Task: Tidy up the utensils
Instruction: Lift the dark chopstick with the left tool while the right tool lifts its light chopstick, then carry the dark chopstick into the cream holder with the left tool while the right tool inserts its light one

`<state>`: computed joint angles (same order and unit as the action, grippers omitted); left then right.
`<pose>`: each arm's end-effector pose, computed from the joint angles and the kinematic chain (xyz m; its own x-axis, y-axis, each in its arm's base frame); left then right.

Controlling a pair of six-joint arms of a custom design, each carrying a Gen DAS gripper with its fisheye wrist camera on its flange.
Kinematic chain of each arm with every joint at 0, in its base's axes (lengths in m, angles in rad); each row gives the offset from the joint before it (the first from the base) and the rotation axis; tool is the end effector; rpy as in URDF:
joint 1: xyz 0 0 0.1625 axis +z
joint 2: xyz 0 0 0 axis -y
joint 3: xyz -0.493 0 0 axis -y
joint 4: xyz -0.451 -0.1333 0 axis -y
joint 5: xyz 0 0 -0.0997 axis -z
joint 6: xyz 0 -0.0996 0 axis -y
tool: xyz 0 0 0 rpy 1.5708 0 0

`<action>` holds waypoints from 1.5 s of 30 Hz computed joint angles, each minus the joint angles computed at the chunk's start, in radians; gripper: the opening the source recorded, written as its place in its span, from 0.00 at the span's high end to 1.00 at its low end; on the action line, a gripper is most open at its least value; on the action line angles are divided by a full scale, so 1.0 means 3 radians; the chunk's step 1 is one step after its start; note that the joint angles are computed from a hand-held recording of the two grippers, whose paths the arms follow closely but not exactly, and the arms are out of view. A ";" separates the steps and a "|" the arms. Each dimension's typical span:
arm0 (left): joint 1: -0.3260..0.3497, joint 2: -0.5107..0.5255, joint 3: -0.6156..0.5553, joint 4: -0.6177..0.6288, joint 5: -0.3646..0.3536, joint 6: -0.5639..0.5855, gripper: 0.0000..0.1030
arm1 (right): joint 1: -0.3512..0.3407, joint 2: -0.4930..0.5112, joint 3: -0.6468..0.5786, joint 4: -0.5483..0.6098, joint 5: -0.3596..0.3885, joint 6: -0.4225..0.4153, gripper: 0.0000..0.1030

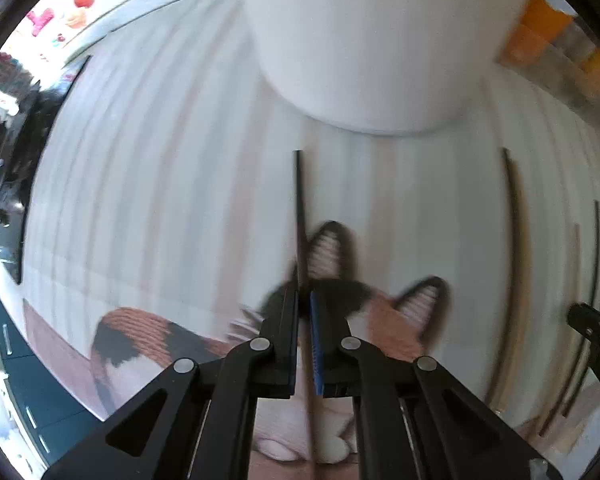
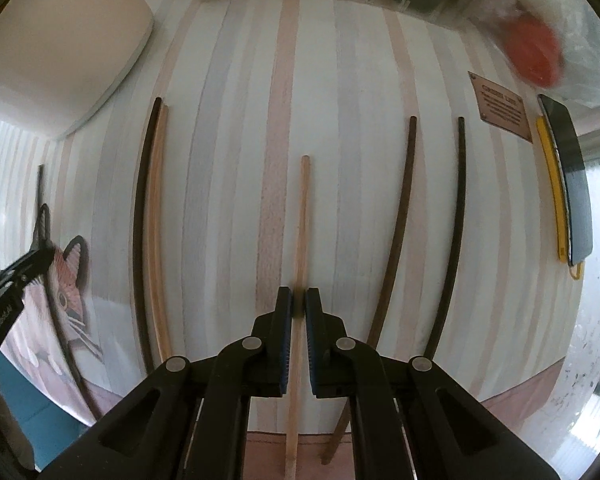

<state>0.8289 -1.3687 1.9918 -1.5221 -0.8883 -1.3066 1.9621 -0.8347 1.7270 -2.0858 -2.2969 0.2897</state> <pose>-0.1900 -0.4975 0.2597 -0.5906 -0.3445 -0.7297 -0.1581 0.9362 -0.3140 0.3212 -0.6023 0.0708 -0.6743 -0.2445 0.6968 -0.1690 0.9696 0.1767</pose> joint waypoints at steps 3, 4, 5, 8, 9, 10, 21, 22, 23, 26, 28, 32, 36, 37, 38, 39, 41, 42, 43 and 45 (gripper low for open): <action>0.0024 -0.0025 0.0005 -0.0018 -0.0026 0.0009 0.96 | 0.0029 0.0015 0.0024 -0.0031 -0.0060 0.0001 0.93; 0.0023 -0.0014 -0.0006 0.0003 -0.0025 0.0011 0.97 | 0.0034 0.0025 0.0011 -0.0011 -0.0064 0.0006 0.93; 0.0021 -0.0003 -0.0013 0.0022 -0.0017 0.0003 0.97 | 0.0037 0.0038 -0.0014 0.0027 -0.0058 0.0011 0.93; 0.0011 0.0029 -0.0024 0.0070 0.0002 -0.0016 0.97 | 0.0027 0.0052 -0.0068 0.0109 0.0004 0.0044 0.93; 0.0012 0.0030 -0.0023 0.0068 0.0000 -0.0021 0.97 | 0.0015 0.0048 -0.0073 0.0117 0.0022 0.0026 0.93; 0.0007 0.0042 -0.0025 0.0055 -0.0006 -0.0033 0.98 | 0.0002 0.0037 -0.0072 0.0115 0.0034 0.0010 0.93; -0.0028 0.0098 -0.0038 0.0048 0.0044 0.0130 0.97 | -0.0030 -0.0082 0.0040 -0.0078 0.0012 -0.0105 0.93; -0.0032 0.0088 -0.0035 0.0054 0.0037 0.0147 0.97 | -0.0031 -0.0103 0.0078 -0.0132 0.0013 -0.0121 0.93; -0.0041 0.0067 -0.0026 0.0058 0.0030 0.0149 0.97 | -0.0040 -0.0162 0.0168 -0.0216 0.0018 -0.0155 0.93; -0.0081 -0.0023 -0.0012 0.0079 0.0030 0.0120 0.97 | -0.0033 -0.0263 0.0268 -0.0340 0.0072 -0.0186 0.94; -0.0131 -0.0068 -0.0020 0.0130 0.0067 0.0080 0.97 | -0.0016 -0.0327 0.0320 -0.0437 0.0071 -0.0243 0.94; -0.0250 -0.0178 -0.0056 0.0239 0.0178 -0.0042 0.97 | 0.0038 -0.0452 0.0384 -0.0611 0.0119 -0.0309 0.94; -0.0370 -0.0312 -0.0087 0.0286 0.0284 -0.0116 0.97 | 0.0108 -0.0554 0.0390 -0.0807 0.0194 -0.0434 0.94; -0.0397 -0.0346 -0.0102 0.0311 0.0307 -0.0140 0.97 | 0.0124 -0.0564 0.0380 -0.0843 0.0209 -0.0452 0.94; -0.0429 -0.0382 -0.0119 0.0347 0.0334 -0.0178 0.97 | 0.0147 -0.0573 0.0365 -0.0885 0.0224 -0.0478 0.94; -0.0466 -0.0414 -0.0144 0.0397 0.0370 -0.0228 0.97 | 0.0174 -0.0591 0.0349 -0.0942 0.0243 -0.0516 0.94; -0.0536 -0.0450 -0.0197 0.0482 0.0434 -0.0324 0.97 | 0.0220 -0.0617 0.0311 -0.1043 0.0277 -0.0589 0.94; -0.0569 -0.0481 -0.0218 0.0527 0.0478 -0.0371 0.97 | 0.0252 -0.0549 0.0227 -0.1067 0.0288 -0.0585 0.94; -0.0593 -0.0486 -0.0256 0.0565 0.0533 -0.0411 0.97 | 0.0259 -0.0539 0.0181 -0.1138 0.0318 -0.0640 0.94; -0.0653 -0.0503 -0.0337 0.0661 0.0673 -0.0514 0.98 | 0.0311 -0.0538 0.0118 -0.1287 0.0369 -0.0719 0.94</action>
